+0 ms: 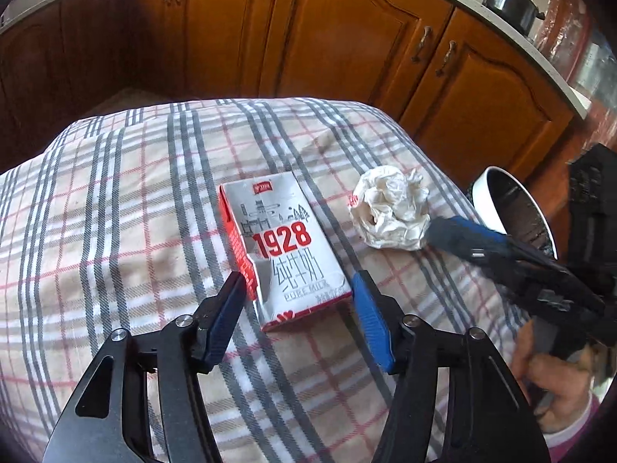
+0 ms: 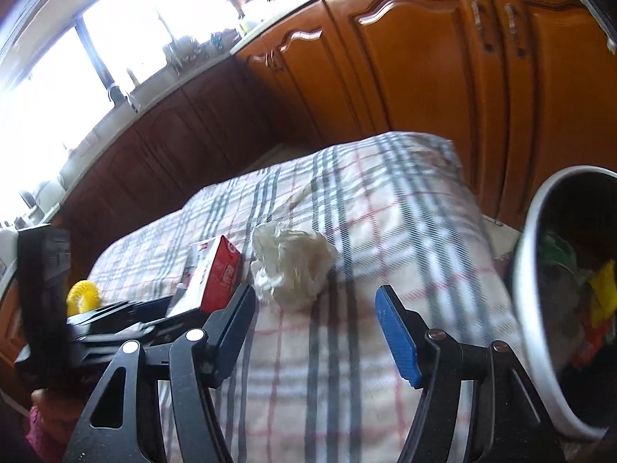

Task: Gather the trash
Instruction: 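Grasp the white-and-red milk carton with the left gripper while the right grasps the crumpled tissue, then carry the milk carton and tissue over the bin and release both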

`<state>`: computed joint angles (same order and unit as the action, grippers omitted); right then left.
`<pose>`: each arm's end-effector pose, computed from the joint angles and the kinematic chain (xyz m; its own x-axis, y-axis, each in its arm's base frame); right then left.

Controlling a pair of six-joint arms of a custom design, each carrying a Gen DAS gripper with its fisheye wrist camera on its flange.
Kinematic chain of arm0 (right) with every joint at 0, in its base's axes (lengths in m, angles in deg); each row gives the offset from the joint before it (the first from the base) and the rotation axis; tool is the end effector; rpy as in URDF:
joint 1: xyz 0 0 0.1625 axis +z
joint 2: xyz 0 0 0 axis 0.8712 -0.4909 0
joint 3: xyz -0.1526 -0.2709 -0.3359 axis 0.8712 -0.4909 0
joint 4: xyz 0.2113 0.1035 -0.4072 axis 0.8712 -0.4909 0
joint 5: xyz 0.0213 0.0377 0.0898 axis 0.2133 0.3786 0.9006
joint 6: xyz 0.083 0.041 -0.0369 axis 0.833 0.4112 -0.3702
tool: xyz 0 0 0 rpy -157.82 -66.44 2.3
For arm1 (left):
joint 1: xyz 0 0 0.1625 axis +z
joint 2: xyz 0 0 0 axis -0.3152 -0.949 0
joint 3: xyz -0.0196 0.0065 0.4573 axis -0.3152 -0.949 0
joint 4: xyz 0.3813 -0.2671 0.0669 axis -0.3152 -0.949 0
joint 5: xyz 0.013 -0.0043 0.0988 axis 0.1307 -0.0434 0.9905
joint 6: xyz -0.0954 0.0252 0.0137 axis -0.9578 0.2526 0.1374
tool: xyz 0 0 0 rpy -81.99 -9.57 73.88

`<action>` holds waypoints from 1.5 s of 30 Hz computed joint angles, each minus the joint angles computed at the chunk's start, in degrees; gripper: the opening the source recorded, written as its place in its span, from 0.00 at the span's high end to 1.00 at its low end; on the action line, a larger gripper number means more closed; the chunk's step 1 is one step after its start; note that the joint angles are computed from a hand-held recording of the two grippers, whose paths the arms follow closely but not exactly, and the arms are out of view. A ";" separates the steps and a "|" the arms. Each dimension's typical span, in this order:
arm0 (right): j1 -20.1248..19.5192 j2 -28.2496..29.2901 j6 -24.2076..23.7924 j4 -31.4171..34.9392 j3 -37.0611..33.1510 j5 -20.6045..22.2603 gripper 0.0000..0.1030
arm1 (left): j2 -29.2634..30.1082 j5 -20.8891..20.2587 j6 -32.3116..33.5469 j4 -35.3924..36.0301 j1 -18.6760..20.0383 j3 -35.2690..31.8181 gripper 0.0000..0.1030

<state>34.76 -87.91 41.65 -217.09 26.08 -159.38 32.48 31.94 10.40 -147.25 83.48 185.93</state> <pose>0.1842 -0.7381 0.0740 -0.8641 -0.3290 0.3809 -0.4842 0.7499 -0.4508 -0.1198 -0.7123 0.1801 -0.8402 0.1229 -0.5281 0.3940 0.8075 -0.4389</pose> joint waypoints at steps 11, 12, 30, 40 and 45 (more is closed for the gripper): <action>-0.29 -1.91 -0.43 -0.69 2.32 2.02 0.85 | 2.60 3.64 0.91 -2.58 -1.03 -0.89 0.53; -0.55 -3.07 -0.47 -1.67 3.86 2.56 0.85 | 2.15 2.83 0.63 -2.34 -1.27 -0.38 0.54; -5.68 -18.91 1.62 -13.54 20.88 4.07 0.85 | 0.92 -6.69 2.86 -2.87 -8.80 6.63 0.55; -8.28 -23.96 1.99 -16.85 24.70 3.86 0.85 | 3.24 -8.95 3.67 -3.45 -10.75 6.03 0.55; -9.01 -24.71 1.76 -18.66 25.36 3.53 0.85 | 4.76 -10.17 4.45 -3.88 -11.16 5.22 0.55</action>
